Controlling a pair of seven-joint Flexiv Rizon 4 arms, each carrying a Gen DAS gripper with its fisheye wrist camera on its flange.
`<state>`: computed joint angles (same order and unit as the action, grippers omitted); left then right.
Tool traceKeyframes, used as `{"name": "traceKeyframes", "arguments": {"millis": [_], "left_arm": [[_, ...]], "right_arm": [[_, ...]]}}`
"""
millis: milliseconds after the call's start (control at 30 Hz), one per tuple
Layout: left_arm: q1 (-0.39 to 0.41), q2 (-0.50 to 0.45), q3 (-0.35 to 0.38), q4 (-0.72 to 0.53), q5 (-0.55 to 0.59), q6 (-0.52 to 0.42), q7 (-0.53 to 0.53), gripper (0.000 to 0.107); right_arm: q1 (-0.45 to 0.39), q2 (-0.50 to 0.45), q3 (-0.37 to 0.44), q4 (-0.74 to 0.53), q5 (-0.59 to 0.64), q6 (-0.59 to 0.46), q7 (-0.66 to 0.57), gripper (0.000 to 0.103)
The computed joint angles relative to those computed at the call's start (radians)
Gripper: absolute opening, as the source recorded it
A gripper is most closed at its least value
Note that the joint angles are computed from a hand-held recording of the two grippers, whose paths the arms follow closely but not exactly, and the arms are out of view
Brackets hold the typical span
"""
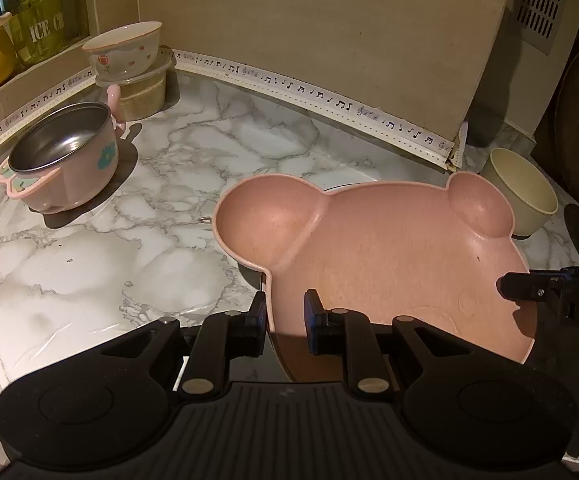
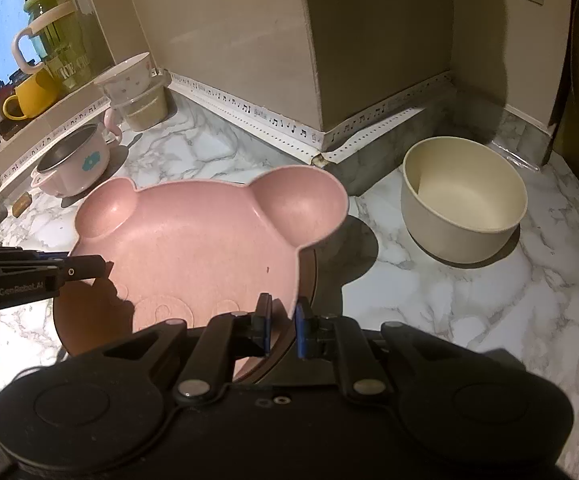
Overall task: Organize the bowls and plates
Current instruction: 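Lift the pink bear bowl with both grippers and carry it toward the plates, then lower the pink bear bowl onto the plates and open both grippers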
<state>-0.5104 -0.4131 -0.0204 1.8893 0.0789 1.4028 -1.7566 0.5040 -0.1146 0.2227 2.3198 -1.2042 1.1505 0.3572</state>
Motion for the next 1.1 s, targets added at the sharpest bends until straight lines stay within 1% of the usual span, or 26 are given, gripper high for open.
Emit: {"name": "traceKeyframes", "arguments": {"millis": [167, 300, 433, 467, 533, 600, 733, 900, 1000, 1100], "left_arm": [[-0.038, -0.016, 0.048, -0.032, 0.056, -0.016, -0.031, 0.018], [-0.040, -0.025, 0.054, -0.045, 0.076, -0.024, -0.046, 0.018], [-0.049, -0.032, 0.065, -0.061, 0.105, -0.030, -0.052, 0.018], [-0.049, -0.034, 0.065, -0.064, 0.110, -0.030, -0.052, 0.018], [-0.036, -0.036, 0.049, -0.065, 0.102, -0.033, -0.041, 0.018], [-0.044, -0.037, 0.056, -0.070, 0.110, -0.039, -0.045, 0.018], [-0.039, -0.036, 0.051, -0.070, 0.115, -0.040, -0.040, 0.018], [-0.015, -0.030, 0.024, -0.056, 0.083, -0.041, -0.015, 0.018], [-0.002, -0.021, 0.008, -0.042, 0.063, -0.038, 0.001, 0.019], [0.005, -0.008, -0.002, -0.026, 0.047, -0.034, 0.013, 0.020]], "right_arm": [[0.008, -0.018, 0.000, -0.015, 0.010, -0.021, -0.032, 0.012], [0.024, -0.028, 0.004, -0.031, 0.026, -0.062, -0.079, 0.013], [0.028, -0.031, 0.000, -0.036, 0.031, -0.071, -0.096, 0.014], [0.030, -0.034, 0.001, -0.039, 0.037, -0.078, -0.107, 0.017], [0.042, -0.036, 0.008, -0.049, 0.062, -0.117, -0.132, 0.020], [0.050, -0.036, 0.012, -0.054, 0.086, -0.139, -0.153, 0.021], [0.049, -0.032, 0.012, -0.046, 0.106, -0.130, -0.157, 0.023], [0.053, -0.020, 0.015, -0.039, 0.114, -0.138, -0.150, 0.031], [0.048, -0.007, 0.016, -0.029, 0.110, -0.125, -0.134, 0.035], [0.044, 0.006, 0.021, -0.022, 0.109, -0.111, -0.121, 0.036]]}}
